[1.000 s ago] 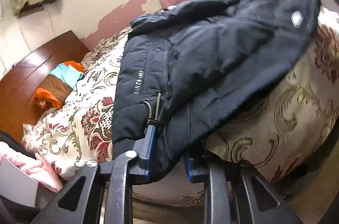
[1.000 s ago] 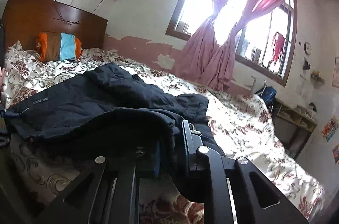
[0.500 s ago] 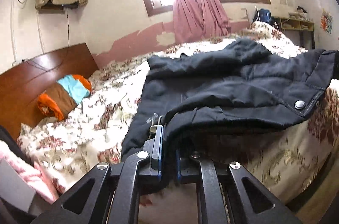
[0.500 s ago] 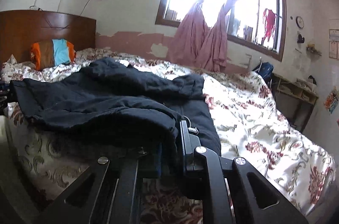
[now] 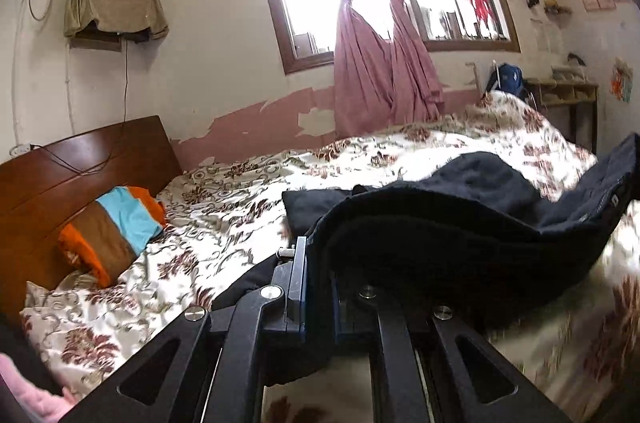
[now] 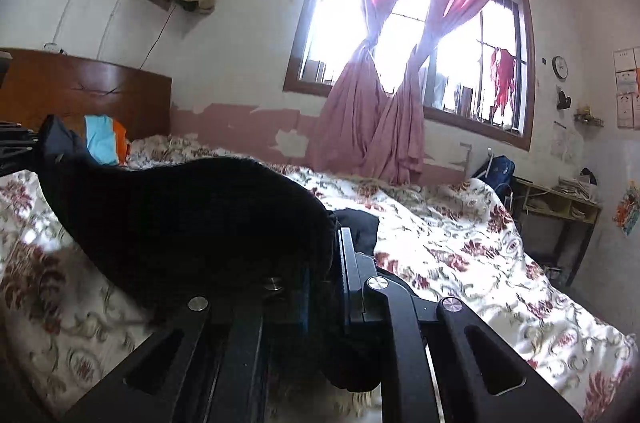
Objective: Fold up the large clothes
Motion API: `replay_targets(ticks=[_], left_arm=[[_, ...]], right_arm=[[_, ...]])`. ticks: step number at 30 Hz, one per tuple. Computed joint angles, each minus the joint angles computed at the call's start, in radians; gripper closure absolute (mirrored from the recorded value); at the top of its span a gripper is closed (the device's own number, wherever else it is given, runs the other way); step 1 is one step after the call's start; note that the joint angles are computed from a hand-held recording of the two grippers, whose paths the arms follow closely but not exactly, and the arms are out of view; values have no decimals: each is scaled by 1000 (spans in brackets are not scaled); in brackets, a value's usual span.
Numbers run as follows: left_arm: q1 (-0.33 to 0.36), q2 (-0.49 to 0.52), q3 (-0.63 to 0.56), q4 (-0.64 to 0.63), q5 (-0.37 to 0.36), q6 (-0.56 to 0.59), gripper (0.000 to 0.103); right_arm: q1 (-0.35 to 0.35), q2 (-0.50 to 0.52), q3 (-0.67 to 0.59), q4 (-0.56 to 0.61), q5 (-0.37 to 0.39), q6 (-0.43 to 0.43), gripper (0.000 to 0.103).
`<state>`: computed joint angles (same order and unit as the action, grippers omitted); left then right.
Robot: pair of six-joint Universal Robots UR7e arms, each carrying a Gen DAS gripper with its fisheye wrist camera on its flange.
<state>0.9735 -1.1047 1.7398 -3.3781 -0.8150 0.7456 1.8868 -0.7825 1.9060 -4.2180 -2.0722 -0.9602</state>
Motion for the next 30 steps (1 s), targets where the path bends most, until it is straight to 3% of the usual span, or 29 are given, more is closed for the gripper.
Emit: replay_targets(ticks=[5,12,21,28,30], left_arm=[[31,85,-146,64,-31,-15,95],[54,221,-349,115,-23,64,95],[100,437,-777,397,7,-17,96],[123,630,-1125,538,20,5,96],[129,715,-1277,590,27,17,96]], right_arm=[[-35,10,-83,74,45,34,94],[-64,56,-272,238,66,-24,94],[-80,189,-687,592,41,-32,95],[-87,365,-1070,809,-7,-27,95],[-89,428,-1193,856,-18,-41,96]])
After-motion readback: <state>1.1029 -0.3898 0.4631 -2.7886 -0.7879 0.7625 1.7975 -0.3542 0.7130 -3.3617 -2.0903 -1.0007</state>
